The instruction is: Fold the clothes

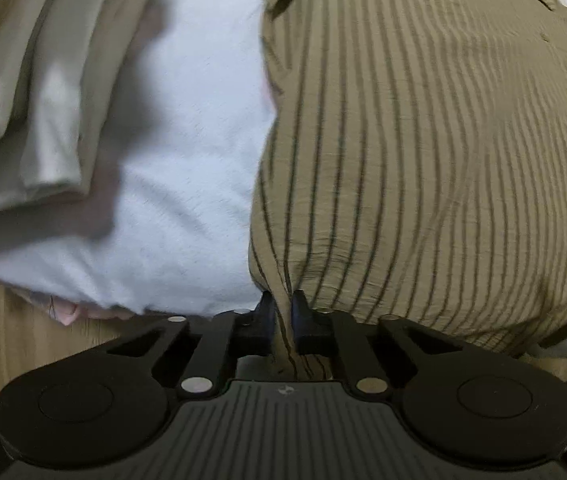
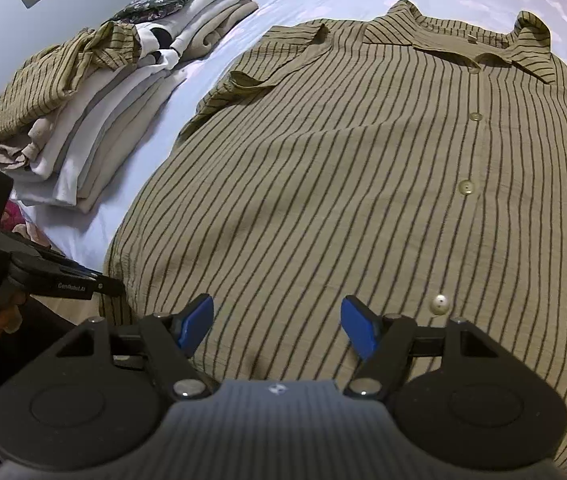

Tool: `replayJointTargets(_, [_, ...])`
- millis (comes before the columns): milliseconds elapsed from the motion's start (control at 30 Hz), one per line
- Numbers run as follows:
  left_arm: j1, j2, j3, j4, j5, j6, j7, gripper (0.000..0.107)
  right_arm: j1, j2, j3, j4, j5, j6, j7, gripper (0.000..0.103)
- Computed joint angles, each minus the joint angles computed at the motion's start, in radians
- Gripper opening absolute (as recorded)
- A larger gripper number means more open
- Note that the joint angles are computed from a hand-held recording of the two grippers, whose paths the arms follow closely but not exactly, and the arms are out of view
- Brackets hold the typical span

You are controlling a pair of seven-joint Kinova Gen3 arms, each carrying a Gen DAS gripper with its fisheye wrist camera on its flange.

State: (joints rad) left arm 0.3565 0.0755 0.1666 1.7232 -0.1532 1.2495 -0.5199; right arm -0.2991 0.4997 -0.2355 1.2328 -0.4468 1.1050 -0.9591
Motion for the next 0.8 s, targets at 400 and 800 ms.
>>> replayJointTargets(400, [-0.135, -0.104, -0.053, -0.004, 0.324, -0.143, -0.381, 0.001, -0.025, 0.032, -0.042, -0.055, -0.04, 0.173, 0.085, 0.073])
replayJointTargets(800, [-0.16, 0.068, -0.046, -0.205, 0.405, -0.028, -0.488, 0.001, -0.075, 0.118, -0.021, -0.168, -0.091, 0.259, -0.034, 0.071])
